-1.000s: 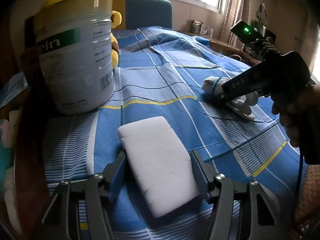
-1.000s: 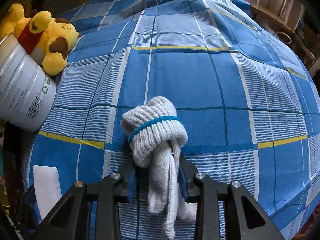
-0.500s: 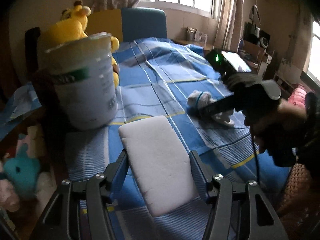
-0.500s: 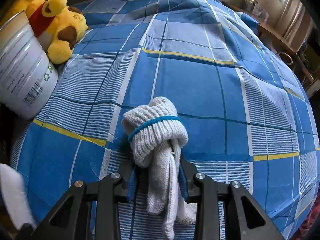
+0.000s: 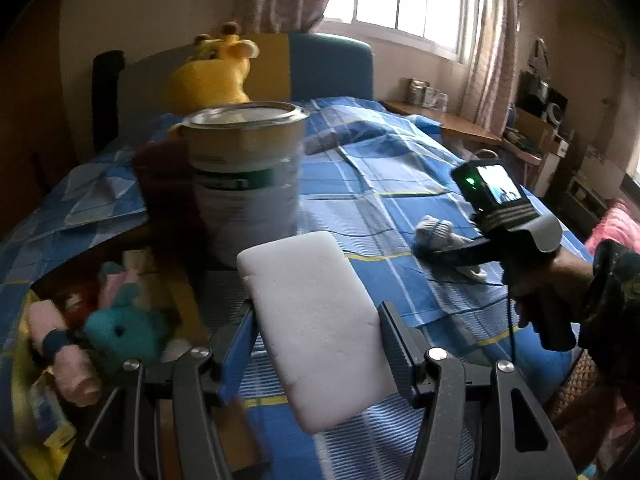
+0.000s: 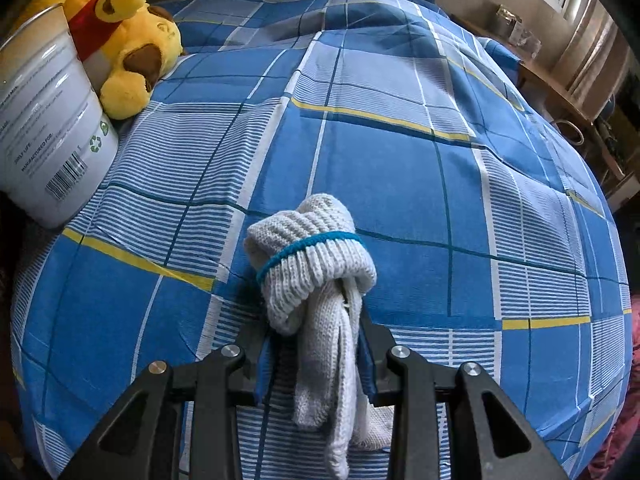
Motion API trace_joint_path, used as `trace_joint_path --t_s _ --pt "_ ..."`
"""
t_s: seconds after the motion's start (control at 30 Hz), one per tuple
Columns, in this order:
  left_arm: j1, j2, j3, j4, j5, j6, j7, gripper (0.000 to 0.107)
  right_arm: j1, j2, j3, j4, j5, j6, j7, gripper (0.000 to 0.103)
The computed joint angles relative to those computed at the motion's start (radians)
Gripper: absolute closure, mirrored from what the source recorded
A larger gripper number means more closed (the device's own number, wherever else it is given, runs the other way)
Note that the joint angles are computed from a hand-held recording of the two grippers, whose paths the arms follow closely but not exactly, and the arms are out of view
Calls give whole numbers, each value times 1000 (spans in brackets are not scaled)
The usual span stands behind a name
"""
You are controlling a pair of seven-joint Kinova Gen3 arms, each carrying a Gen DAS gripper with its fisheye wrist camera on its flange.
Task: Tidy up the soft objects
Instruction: 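Carry the white block to the gold tray with the left gripper while the right gripper holds the glove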
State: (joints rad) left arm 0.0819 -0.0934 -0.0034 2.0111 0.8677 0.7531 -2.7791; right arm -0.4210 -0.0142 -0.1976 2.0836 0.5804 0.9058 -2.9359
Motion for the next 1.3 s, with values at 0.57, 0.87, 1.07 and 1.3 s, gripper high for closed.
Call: trace_joint_path --t_s 0.57,0.87,1.07,1.3 --pt "-98 15 -53 -27 -49 -8 38 47 -21 12 -5 -9 20 26 -12 69" --pt "-205 67 -100 -58 -56 24 24 47 -23 13 -3 -11 22 30 -10 69" --pt "-342 119 -141 -109 -19 98 22 47 -28 17 -5 -16 26 40 -11 69" --pt "-446 163 -128 -117 8 182 -33 47 -32 20 -3 -20 28 47 -7 69"
